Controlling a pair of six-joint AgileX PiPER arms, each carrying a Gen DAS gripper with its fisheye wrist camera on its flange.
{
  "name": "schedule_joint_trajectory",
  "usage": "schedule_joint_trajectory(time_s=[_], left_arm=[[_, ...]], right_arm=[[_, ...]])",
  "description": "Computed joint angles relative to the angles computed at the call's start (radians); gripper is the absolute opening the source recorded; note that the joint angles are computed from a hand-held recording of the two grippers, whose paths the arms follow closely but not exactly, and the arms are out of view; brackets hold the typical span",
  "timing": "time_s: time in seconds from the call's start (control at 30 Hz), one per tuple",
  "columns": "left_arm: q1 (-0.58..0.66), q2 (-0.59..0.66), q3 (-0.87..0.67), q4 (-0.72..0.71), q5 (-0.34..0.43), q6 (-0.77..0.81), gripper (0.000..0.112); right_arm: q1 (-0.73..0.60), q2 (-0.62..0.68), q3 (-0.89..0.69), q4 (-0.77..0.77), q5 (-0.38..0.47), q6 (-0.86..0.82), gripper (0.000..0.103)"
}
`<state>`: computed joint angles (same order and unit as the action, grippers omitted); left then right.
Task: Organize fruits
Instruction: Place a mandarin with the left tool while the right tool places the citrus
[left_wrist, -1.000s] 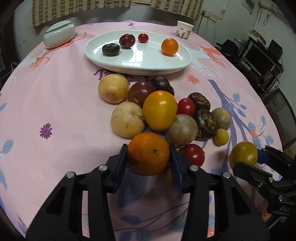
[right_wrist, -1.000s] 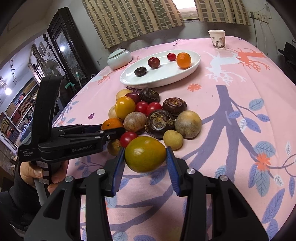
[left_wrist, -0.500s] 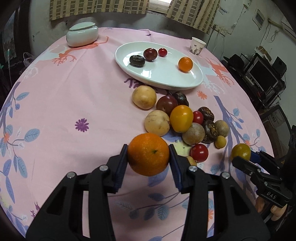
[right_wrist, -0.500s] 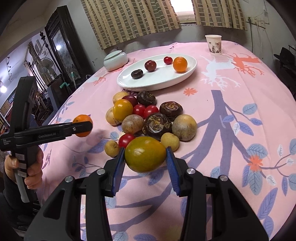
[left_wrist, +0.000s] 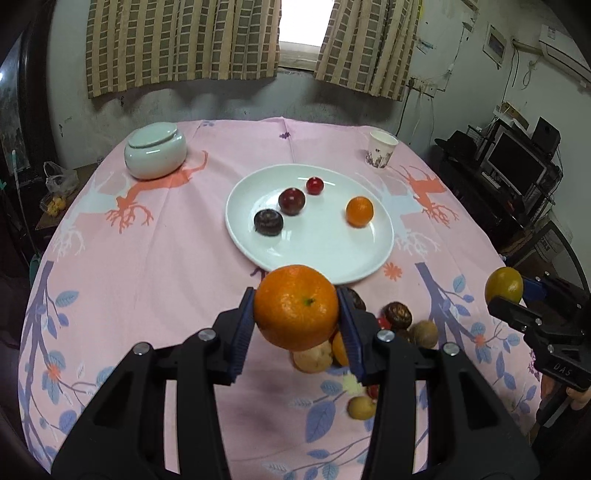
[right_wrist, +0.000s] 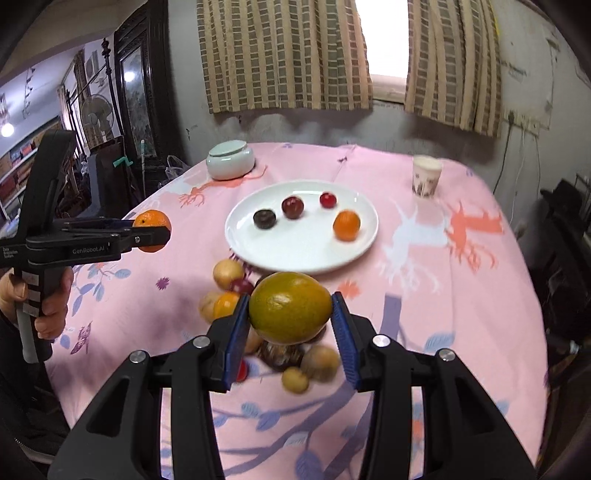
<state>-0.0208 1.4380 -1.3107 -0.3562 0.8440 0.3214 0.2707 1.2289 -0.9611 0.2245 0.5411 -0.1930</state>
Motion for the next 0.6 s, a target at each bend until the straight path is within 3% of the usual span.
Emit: schedule_joint_trajectory(time_s=[0.13, 0.33, 0.6], left_arm=[[-0.028, 0.157, -0.161, 0.014, 0.019, -0.038, 0.044], [-0.083, 0.442, -0.41, 0.121, 0.048, -0.158, 0.044], [-0.091, 0.64, -0.578, 0.164, 0.1, -0.218, 0.044]], right_arm=[[-0.026, 0.167, -0.136, 0.057, -0.016, -0.087, 0.044], [-0.038, 0.484, -0.395, -0.011, 0.037, 0.004, 0.044], [-0.069, 0.698, -0.549, -0.005, 0.076, 0.026, 0.044]])
